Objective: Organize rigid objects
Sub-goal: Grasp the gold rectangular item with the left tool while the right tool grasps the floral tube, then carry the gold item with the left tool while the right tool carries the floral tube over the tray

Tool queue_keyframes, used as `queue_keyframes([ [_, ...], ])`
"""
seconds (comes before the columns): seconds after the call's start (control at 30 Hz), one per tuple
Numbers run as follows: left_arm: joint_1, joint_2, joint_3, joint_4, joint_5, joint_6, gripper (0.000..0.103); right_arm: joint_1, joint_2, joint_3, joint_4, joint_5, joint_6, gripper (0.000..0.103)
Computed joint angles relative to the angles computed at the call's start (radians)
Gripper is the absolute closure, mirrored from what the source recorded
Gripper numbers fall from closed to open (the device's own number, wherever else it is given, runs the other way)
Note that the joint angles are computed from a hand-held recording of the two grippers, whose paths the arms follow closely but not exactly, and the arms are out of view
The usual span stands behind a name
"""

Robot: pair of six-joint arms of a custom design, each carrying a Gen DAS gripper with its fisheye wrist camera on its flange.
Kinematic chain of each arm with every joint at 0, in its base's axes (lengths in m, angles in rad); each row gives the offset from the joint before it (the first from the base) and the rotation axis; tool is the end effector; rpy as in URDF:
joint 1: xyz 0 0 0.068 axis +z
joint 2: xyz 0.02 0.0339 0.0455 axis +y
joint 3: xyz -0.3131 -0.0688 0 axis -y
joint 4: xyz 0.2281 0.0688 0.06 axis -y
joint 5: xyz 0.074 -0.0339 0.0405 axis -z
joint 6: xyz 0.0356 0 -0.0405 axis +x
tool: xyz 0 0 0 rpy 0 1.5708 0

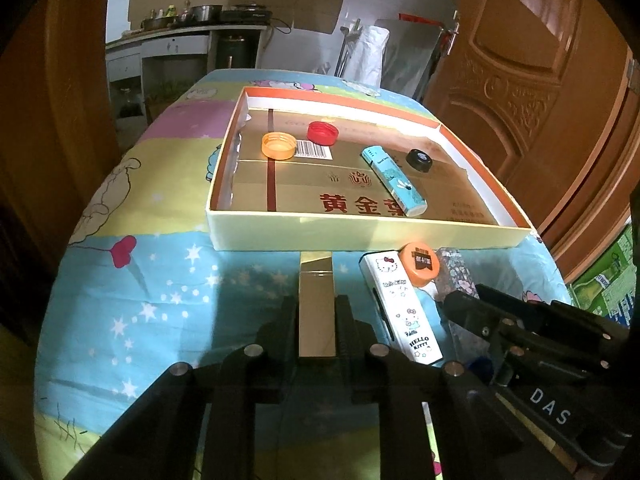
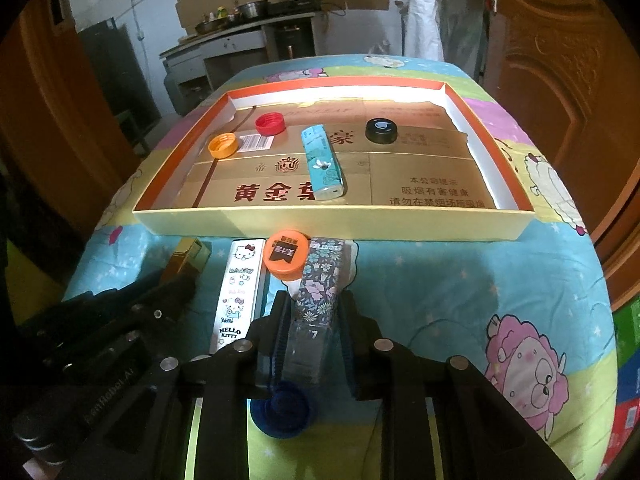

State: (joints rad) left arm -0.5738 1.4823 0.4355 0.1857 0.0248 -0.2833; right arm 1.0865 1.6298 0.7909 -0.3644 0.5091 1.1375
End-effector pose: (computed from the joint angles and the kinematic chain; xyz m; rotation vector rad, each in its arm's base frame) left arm 0.1925 -0.1255 0.1748 0.3695 2.4474 -0.4090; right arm 0.1426 0.2338 0.1984 0.1865 2.5214 0.1298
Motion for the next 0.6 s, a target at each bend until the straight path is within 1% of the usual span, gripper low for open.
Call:
queue_keyframes([
  [0.37, -0.005, -0.038, -0.009, -0.01, -0.007, -0.009, 0.085, 0.014, -0.028, -0.008, -0.018, 0.02, 0.023, 0.082],
  [0.6, -0.013, -0.082, -0.003, -0.041, -0.013, -0.02, 0.085, 0.038, -0.054, -0.007, -0.041, 0.042, 0.046, 0.082],
])
